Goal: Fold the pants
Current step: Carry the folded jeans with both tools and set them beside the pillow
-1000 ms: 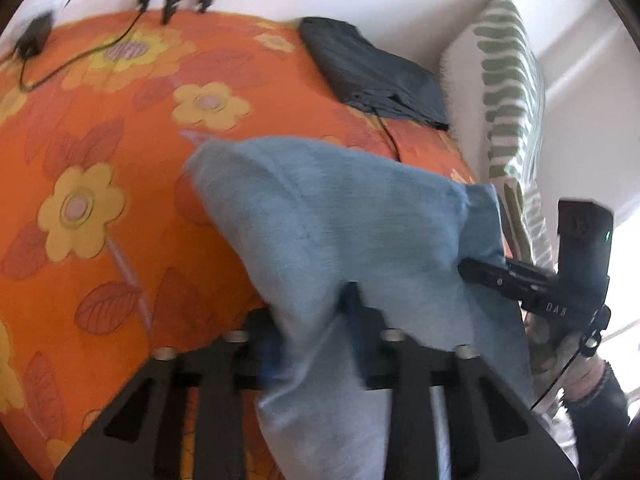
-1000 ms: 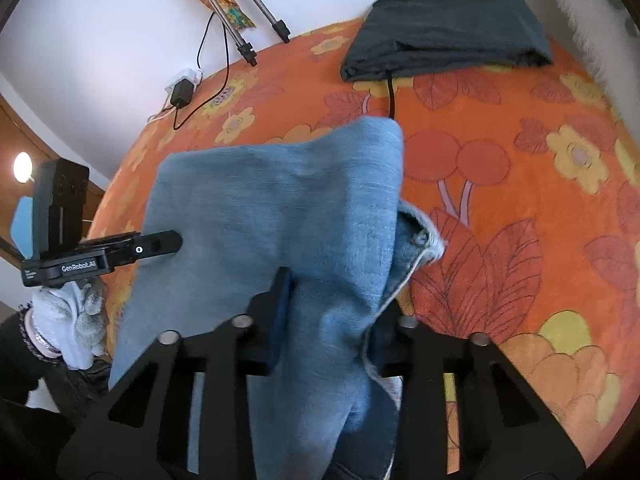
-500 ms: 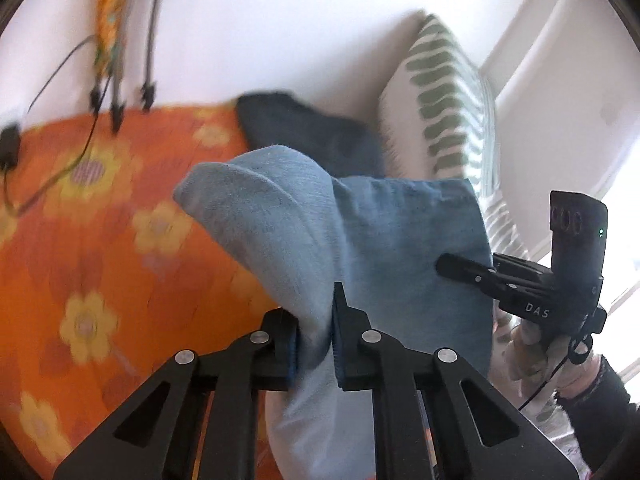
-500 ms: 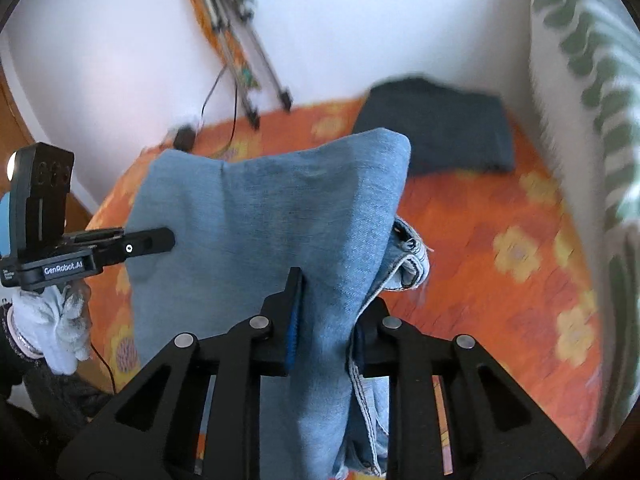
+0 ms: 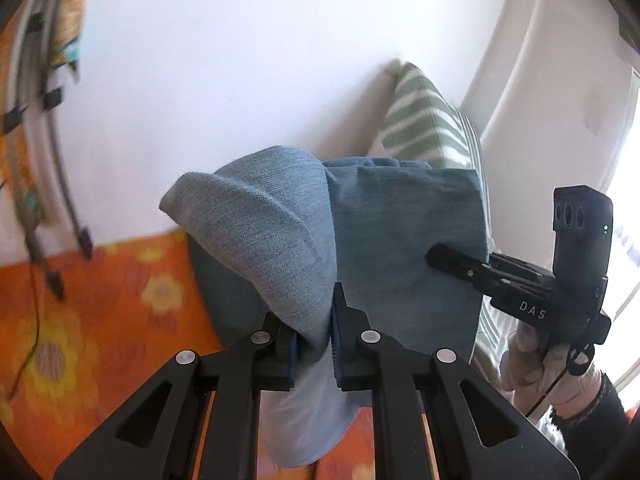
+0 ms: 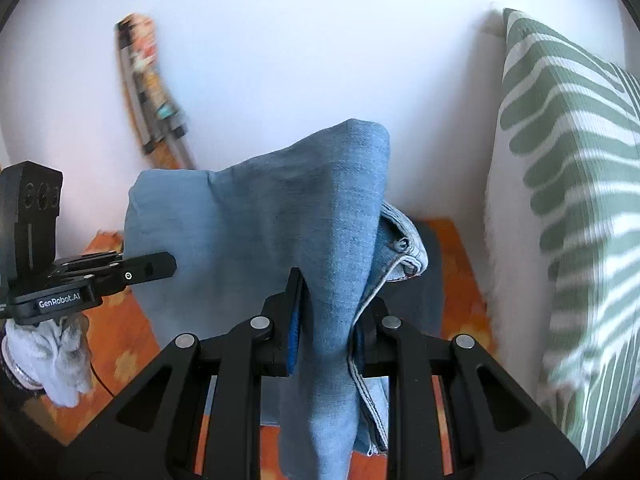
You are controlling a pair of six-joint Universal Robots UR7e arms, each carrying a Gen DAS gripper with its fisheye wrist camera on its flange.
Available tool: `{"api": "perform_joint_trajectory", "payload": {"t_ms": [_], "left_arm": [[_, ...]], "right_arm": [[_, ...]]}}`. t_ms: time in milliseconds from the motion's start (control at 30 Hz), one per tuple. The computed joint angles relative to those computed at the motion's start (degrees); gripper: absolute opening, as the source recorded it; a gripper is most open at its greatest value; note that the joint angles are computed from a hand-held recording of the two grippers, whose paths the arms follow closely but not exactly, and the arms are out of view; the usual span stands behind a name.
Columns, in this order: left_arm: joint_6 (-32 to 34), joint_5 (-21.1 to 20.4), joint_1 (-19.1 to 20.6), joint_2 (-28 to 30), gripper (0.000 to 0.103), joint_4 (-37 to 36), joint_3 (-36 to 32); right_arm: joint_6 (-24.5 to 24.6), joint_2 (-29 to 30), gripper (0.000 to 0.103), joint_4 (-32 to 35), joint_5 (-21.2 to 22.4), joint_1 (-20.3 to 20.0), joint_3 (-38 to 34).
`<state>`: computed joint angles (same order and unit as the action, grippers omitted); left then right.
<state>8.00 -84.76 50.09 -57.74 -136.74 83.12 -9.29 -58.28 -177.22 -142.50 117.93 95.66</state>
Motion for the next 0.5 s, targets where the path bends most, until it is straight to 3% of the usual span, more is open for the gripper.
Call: {"api": "perform_joint_trajectory", "payload": {"t_ms": [300, 333, 400, 500], "left_arm": [[1.76, 2.18, 2.46, 15.44, 0.011, 1.78, -16.30], [2.35, 4.28, 2.54, 17.16, 0.012, 2.09, -17.82], [2.47, 9.17, 2.39, 19.83, 0.016, 2.93, -20.42], [2.36, 13.89, 2.28, 21.41, 0.016, 1.65, -21.51]], "right_arm": [[-4.14, 3.69, 0.022, 5.60, 5.62, -10.10, -11.75], [-4.43, 4.88, 0.023, 6.10, 4.80, -11.14, -13.41], [-4.22, 7.40, 0.035, 7.84, 0.81, -12.32, -16.76], [-9.40, 11.37, 0.043, 2.46, -5.13, -12.83, -20.34]]}}
